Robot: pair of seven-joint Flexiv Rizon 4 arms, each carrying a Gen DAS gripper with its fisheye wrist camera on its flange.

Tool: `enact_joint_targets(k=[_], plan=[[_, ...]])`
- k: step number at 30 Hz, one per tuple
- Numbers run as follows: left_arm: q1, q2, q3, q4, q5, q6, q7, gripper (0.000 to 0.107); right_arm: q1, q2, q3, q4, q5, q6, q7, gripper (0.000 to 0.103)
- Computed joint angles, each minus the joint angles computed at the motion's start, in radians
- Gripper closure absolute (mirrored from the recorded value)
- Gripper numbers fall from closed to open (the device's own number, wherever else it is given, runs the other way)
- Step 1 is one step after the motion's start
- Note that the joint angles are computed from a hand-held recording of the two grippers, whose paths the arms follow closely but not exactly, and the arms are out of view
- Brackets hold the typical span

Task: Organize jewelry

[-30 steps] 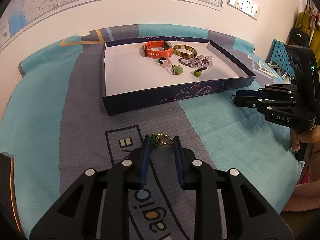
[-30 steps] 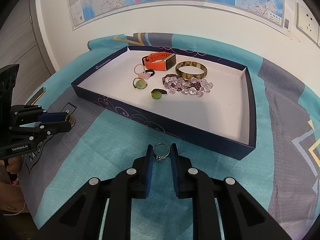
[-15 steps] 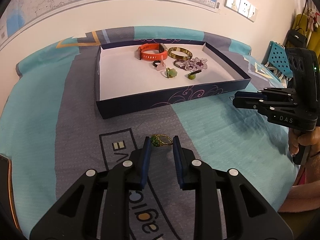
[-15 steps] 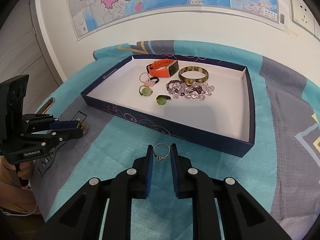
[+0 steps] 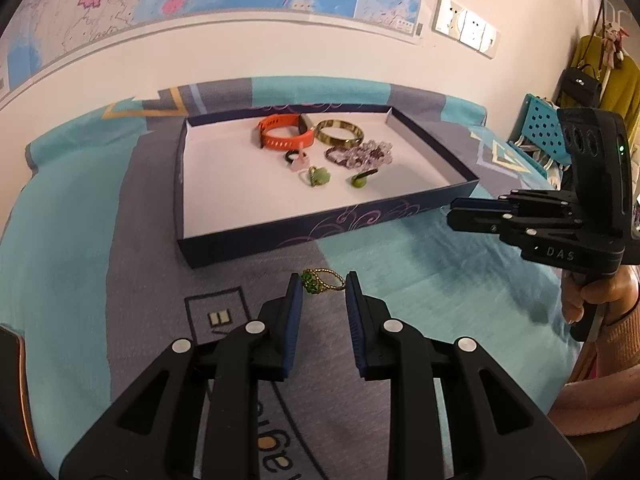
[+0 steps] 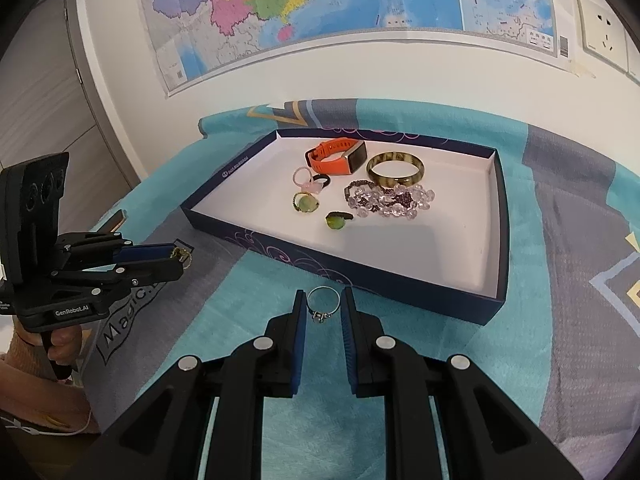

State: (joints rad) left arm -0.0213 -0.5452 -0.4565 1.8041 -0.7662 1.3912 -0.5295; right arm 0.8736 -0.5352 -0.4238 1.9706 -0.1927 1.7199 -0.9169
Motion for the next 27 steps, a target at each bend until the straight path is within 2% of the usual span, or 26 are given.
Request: enact_joint_targets(k=[10,20,27], plan=[[0.014,0.001,-0.049,-0.008,-0.028,0.012,0.05,0.084,-0.001,0.004,0.0,-0.009,0.007,0.011,-0.016,0.088],[-0.003,-0.01,-0.046,-0.043,-0.034,0.014,0.065,0.084,0.009,0.0,-0.019,-0.029,0.005,0.005,-0.029,0.088],[-0.017,-0.026,-0.034,-0.074,-0.016,0.003,0.047,0.084,-0.011,-0.006,-0.004,-0.052,-0.009,-0.002,-0.034,0.088]])
